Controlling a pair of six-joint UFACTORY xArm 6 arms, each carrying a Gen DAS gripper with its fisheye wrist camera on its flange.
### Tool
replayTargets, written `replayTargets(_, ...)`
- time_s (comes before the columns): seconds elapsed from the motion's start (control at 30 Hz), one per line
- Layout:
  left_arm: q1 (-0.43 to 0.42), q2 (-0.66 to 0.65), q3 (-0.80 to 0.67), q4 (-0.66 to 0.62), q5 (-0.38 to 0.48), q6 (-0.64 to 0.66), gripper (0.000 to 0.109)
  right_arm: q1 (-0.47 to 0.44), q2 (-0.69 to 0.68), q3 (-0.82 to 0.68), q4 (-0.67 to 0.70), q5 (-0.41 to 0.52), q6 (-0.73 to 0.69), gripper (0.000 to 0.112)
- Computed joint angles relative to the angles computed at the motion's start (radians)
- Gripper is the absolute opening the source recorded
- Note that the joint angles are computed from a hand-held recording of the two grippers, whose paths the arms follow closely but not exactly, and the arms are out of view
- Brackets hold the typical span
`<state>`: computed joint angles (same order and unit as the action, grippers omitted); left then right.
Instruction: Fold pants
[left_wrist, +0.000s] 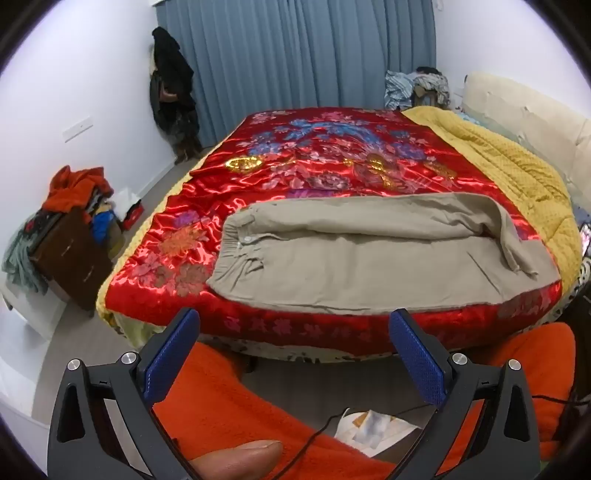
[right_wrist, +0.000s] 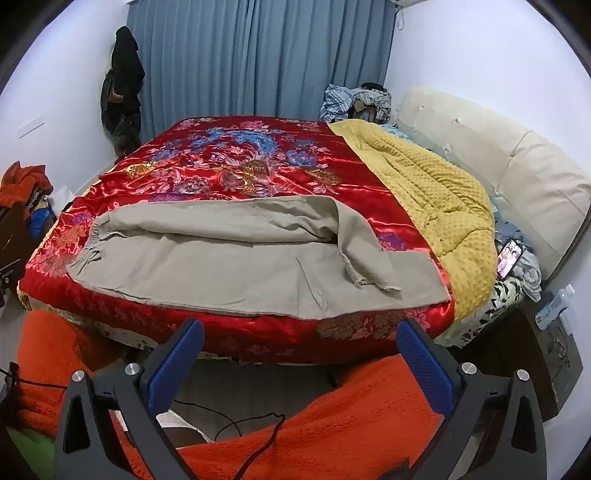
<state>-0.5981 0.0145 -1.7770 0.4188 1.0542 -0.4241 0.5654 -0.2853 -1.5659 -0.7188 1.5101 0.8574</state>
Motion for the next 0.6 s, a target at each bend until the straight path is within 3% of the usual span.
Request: replayTargets(0.6, -0.001, 0.003, 0.000, -0.009, 0.008, -0.003, 0.102, 0.014, 0.019, -0.005, 0.005, 0.012, 0.013, 0.103)
